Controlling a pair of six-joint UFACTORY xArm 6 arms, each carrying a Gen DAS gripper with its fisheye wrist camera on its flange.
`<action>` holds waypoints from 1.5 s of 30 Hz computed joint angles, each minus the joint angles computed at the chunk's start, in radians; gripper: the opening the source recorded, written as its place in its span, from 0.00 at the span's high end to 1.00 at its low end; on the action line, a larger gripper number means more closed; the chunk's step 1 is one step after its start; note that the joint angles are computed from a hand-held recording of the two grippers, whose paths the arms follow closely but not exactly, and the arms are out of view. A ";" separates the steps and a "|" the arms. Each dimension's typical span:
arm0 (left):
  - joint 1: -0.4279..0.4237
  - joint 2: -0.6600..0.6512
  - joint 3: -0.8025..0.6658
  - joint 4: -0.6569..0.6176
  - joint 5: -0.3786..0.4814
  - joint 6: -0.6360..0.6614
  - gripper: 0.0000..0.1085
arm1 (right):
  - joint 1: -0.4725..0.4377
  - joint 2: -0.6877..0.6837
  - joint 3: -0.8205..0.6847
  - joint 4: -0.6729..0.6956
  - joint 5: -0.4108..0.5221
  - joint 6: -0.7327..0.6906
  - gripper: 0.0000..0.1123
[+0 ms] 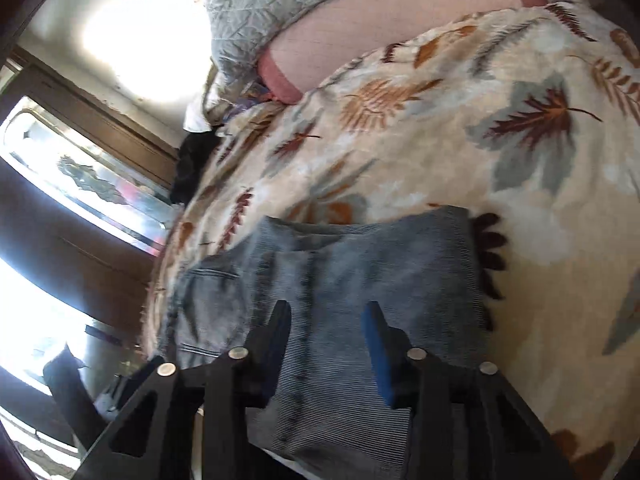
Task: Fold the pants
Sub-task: 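Lay the hem onto the back pocket and open the right gripper, then grasp the folded edge of the jeans with the left gripper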
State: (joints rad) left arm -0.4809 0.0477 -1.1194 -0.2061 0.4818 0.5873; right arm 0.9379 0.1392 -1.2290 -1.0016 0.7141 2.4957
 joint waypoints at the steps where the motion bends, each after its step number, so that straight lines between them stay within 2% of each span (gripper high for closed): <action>1: -0.011 0.000 0.009 0.017 -0.018 -0.007 0.05 | 0.009 -0.010 0.020 0.027 0.011 -0.014 0.65; 4: -0.027 0.027 0.036 0.240 -0.087 -0.150 0.05 | 0.013 0.004 0.035 0.104 -0.011 -0.079 0.66; 5: -0.023 0.043 0.033 0.271 -0.089 -0.165 0.05 | 0.015 0.013 0.034 0.130 -0.020 -0.104 0.65; 8: -0.013 0.061 0.003 0.223 -0.051 -0.154 0.05 | 0.036 0.040 0.014 0.184 -0.010 -0.197 0.65; 10: -0.012 0.070 -0.014 0.268 -0.047 -0.189 0.05 | 0.044 0.041 0.000 0.237 -0.007 -0.284 0.65; 12: -0.010 0.086 -0.040 0.317 -0.059 -0.231 0.05 | 0.043 0.029 0.007 0.245 -0.025 -0.311 0.66; 14: -0.013 0.112 -0.097 0.265 -0.032 -0.207 0.05 | 0.036 -0.002 0.031 0.182 -0.030 -0.264 0.66; 16: -0.024 0.144 -0.157 0.267 -0.008 -0.230 0.05 | 0.025 -0.032 0.048 0.114 0.005 -0.204 0.66; 18: -0.040 0.184 -0.208 0.299 -0.028 -0.265 0.05 | 0.001 -0.048 0.062 0.084 0.026 -0.174 0.66; 21: -0.065 0.271 -0.304 0.436 -0.031 -0.383 0.05 | -0.034 -0.053 0.075 0.088 0.043 -0.171 0.66; 24: -0.089 0.364 -0.403 0.645 0.000 -0.544 0.05 | -0.097 -0.037 0.107 0.117 -0.050 -0.190 0.66; 26: -0.095 0.413 -0.462 0.721 0.039 -0.609 0.05 | -0.114 -0.036 0.139 0.068 -0.098 -0.114 0.67; 28: -0.091 0.423 -0.485 0.675 0.074 -0.593 0.05 | -0.103 -0.046 0.139 0.052 -0.076 -0.111 0.67; 30: -0.079 0.390 -0.451 0.600 0.069 -0.547 0.05 | -0.077 -0.058 0.130 0.036 -0.035 -0.115 0.67; 33: -0.059 0.295 -0.330 0.525 0.020 -0.460 0.05 | -0.044 -0.059 0.110 -0.015 -0.038 -0.099 0.67; 36: -0.045 0.185 -0.189 0.374 -0.015 -0.287 0.05 | 0.007 -0.017 0.040 0.004 -0.031 -0.170 0.67; 39: -0.043 0.114 -0.068 0.383 -0.068 -0.216 0.05 | 0.052 0.050 -0.045 0.083 -0.005 -0.271 0.67; 42: -0.034 0.072 0.027 0.457 -0.173 -0.233 0.05 | 0.083 0.134 -0.143 0.245 0.061 -0.432 0.67; 45: -0.023 0.058 0.044 0.468 -0.173 -0.234 0.05 | 0.123 0.203 -0.231 0.319 0.147 -0.512 0.67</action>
State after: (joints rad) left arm -0.5036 0.1055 -1.0756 0.2618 0.3089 0.3529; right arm 1.0613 0.3425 -1.4596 -0.6821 0.8610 1.9842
